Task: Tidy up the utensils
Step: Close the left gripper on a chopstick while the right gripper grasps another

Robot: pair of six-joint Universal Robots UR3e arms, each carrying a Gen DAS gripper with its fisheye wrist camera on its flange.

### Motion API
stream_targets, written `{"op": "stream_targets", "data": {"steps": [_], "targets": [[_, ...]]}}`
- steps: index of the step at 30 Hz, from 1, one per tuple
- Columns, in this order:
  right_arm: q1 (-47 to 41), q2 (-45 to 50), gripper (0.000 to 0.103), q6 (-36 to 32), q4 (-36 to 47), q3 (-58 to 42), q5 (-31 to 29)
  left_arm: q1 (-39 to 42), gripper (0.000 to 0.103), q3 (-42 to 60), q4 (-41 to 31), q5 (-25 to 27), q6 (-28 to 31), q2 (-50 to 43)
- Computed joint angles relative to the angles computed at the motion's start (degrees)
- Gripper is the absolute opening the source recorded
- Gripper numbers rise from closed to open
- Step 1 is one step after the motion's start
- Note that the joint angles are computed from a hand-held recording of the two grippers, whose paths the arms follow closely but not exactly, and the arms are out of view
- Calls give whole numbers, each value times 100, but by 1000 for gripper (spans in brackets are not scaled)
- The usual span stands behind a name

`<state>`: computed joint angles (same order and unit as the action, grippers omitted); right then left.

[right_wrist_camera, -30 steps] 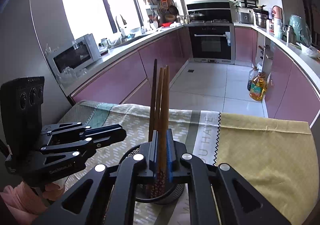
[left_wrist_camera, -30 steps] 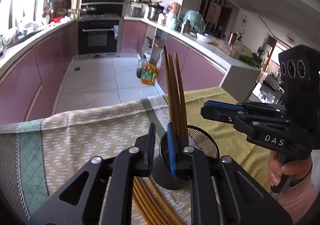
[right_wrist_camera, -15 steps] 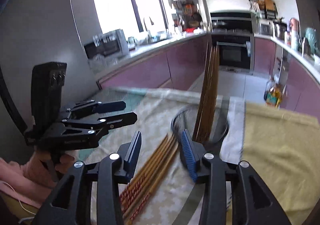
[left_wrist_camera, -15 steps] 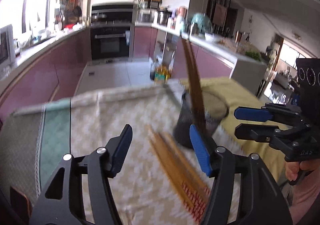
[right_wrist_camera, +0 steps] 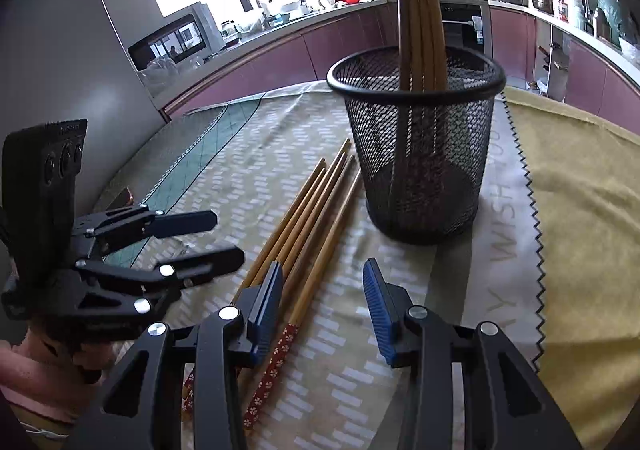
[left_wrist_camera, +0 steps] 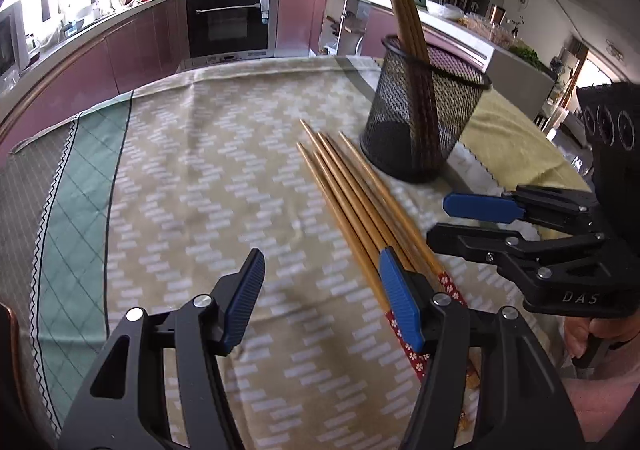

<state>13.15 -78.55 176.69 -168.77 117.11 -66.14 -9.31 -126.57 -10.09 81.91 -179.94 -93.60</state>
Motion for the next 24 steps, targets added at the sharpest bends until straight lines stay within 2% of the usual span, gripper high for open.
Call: {"op": "stream_targets", "data": {"steps": [6, 21, 24], "targets": [[129, 73, 39, 40, -64, -48, -218, -190, 59, 151, -53, 194, -59, -186], [477, 448, 39, 151, 58, -499, -706, -201, 57, 258, -125, 261, -61, -260], [510, 475, 38, 148, 93, -553, -782, -187, 54, 288, -122, 289, -83, -299]]}}
